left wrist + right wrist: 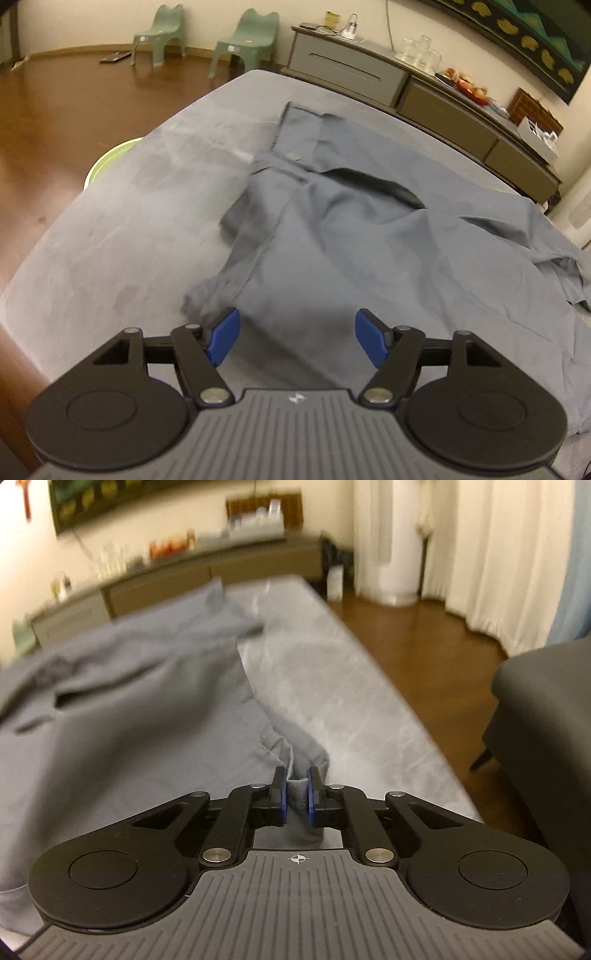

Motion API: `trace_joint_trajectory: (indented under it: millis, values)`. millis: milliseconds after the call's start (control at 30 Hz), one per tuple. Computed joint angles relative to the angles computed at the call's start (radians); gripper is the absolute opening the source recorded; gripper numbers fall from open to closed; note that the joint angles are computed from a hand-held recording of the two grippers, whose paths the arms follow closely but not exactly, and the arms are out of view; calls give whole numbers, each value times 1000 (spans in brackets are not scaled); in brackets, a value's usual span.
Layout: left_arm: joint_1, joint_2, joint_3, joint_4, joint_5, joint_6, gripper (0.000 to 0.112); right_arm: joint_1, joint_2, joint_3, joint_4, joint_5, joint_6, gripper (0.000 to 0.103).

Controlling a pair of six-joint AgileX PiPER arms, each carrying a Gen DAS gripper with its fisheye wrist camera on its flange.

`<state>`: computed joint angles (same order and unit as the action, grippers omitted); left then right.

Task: Fold clothes

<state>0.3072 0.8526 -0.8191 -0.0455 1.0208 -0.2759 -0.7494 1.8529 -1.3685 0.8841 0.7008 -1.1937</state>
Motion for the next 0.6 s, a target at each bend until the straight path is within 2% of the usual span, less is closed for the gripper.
trace_joint_trajectory:
  millis: [67,167,200,233,267,300,367,400,467,533,567,600]
  values:
    - [95,-29,15,-52,17,83,73,-76,-54,80,56,8,-69,7]
    - [233,-19,30,-145,19,200,75,-126,-95,163,17,-32,-72,9]
    - [254,-1,34,-171,9,221,75,-133,-98,173,-9,-45,-44,14]
    - [270,19,38,-196,-2,240,75,-125,-122,201,-14,-95,-31,21]
    - [266,41,45,-214,-20,243,75,-115,-146,228,-23,-145,-14,42]
    - [240,59,53,-216,-44,229,76,-105,-171,257,-20,-196,-7,50]
    - [151,97,63,-169,-104,154,83,-81,-260,316,91,-262,-76,50]
    - [92,120,66,-115,-141,92,83,-70,-301,326,143,-241,-97,54]
    - [-7,171,67,-8,-205,-20,83,-32,-350,308,144,-124,-83,57]
    - [-86,225,63,107,-254,-142,73,66,-331,253,14,-6,-6,62]
    - [-111,257,59,147,-275,-188,62,122,-306,215,-55,49,39,63]
    - [-129,290,55,179,-296,-227,59,188,-279,186,-117,73,82,63]
